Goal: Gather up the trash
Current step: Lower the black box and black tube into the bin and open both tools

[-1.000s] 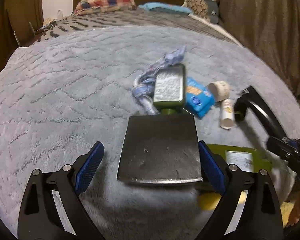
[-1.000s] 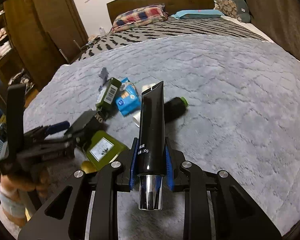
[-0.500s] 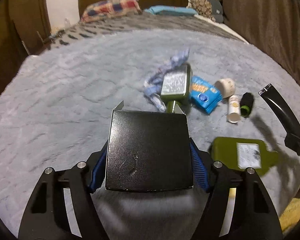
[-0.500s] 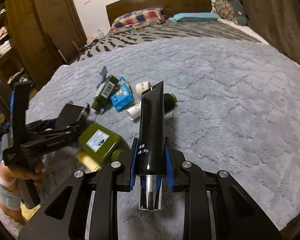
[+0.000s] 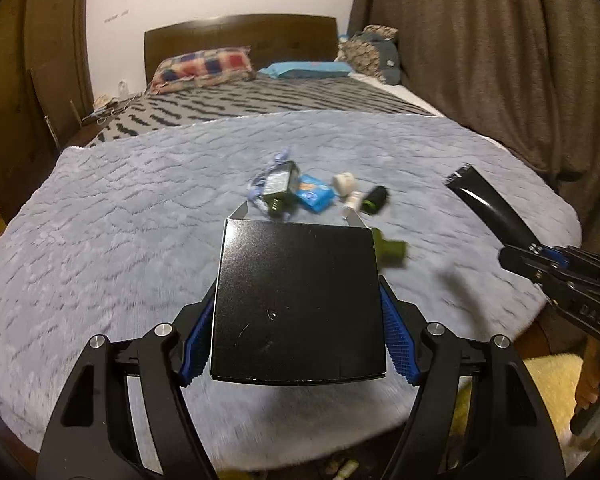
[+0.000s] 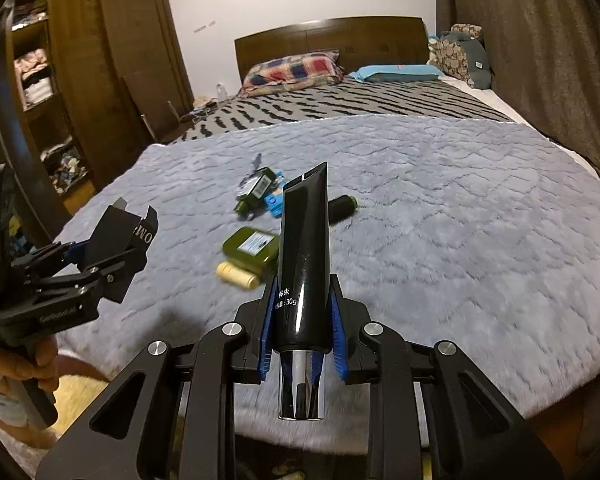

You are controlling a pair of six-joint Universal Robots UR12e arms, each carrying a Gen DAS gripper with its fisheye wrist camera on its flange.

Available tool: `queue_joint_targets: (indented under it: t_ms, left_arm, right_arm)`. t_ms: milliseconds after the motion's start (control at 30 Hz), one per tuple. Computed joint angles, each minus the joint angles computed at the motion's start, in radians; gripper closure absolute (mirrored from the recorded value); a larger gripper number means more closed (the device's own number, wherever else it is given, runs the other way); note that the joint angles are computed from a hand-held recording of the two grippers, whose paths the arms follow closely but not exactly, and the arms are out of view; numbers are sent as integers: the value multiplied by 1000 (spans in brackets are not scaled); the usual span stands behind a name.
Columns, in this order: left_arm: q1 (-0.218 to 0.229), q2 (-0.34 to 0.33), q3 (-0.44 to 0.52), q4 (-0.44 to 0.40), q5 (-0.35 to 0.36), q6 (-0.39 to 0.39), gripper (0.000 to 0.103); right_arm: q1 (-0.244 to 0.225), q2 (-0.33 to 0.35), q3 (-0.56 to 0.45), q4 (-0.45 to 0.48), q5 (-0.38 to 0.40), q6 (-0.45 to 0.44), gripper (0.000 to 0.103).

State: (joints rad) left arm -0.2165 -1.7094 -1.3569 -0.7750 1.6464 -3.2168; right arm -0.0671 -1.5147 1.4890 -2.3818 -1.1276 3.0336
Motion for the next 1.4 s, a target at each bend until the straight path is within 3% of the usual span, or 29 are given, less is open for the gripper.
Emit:
queue_joint_targets:
  t_ms: [333,667,1100,1400]
  left_arm:
    - [-34,111,-152,57,6,-32,34]
    - [-52,158,-246,12,-5,-56,34]
    - [-48,144,-305,-136,-41,-77,34]
    - [-40,119,-327,-226,-81,-74,34]
  right_arm:
    - [-28,-118,141,-29,23,-14,78]
    - [-18,-173,222,53,10,-65,78]
    - [31,-158,256,203,-45,-129,78]
    - [38,-127,262,318,-70,-143,79]
